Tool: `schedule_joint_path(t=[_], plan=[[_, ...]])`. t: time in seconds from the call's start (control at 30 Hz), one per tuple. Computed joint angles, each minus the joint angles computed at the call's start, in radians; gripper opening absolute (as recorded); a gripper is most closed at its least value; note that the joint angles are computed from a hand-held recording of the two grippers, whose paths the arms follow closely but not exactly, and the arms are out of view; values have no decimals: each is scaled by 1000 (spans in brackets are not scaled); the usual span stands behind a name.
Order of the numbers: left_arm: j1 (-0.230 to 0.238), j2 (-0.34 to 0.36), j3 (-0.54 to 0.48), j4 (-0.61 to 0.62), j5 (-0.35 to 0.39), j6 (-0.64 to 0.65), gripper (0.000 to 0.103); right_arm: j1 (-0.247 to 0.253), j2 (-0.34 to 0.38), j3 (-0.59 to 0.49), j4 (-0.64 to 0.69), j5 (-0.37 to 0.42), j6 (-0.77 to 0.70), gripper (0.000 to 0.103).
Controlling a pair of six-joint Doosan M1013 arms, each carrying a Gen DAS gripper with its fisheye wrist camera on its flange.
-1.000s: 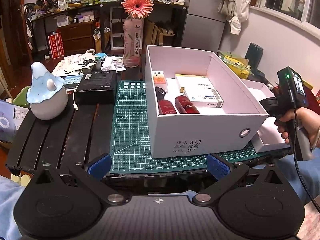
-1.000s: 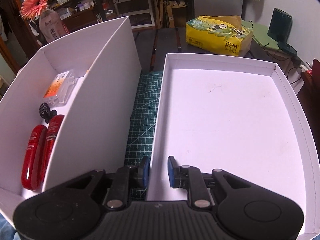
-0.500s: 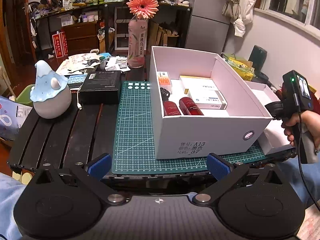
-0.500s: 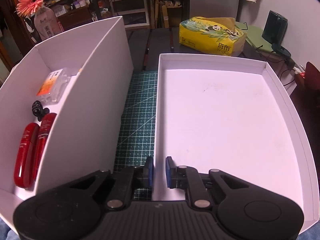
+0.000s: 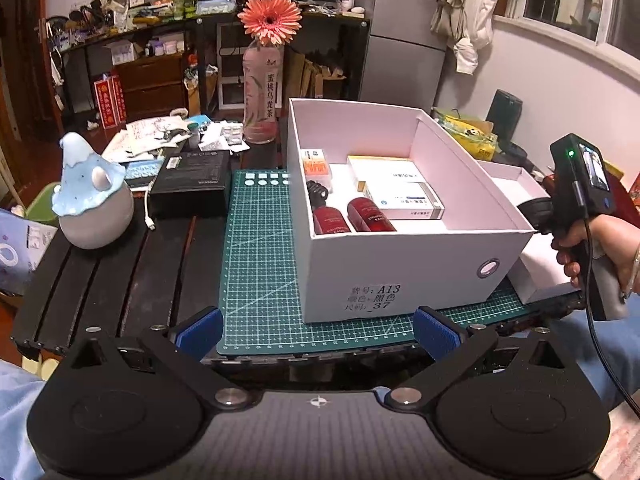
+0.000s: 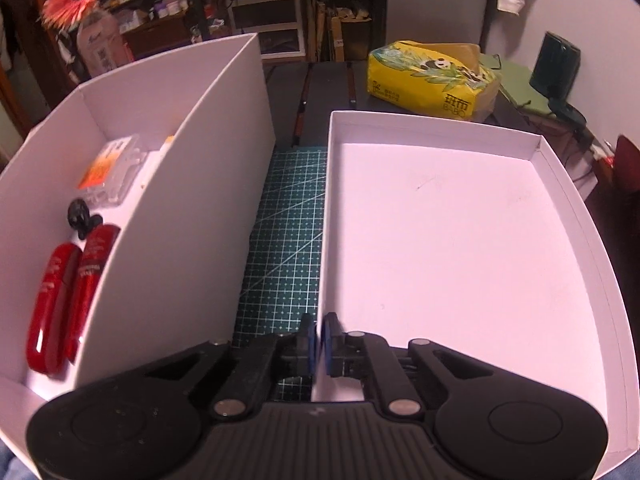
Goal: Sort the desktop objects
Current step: 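Close the right gripper on the rim of the white lid, then lift the white lid up onto its edge with the right gripper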
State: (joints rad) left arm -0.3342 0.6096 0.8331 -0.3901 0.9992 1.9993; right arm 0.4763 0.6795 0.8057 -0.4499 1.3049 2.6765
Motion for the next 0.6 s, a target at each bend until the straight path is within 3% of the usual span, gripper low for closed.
schedule_joint_path(t=[0.23, 0.6], plan=[[9, 17, -28, -31, 43, -21, 102, -2, -57, 72, -27, -95, 100, 2], [10, 11, -18, -37, 39, -18, 102, 7, -156, 190, -118, -240, 310, 2]])
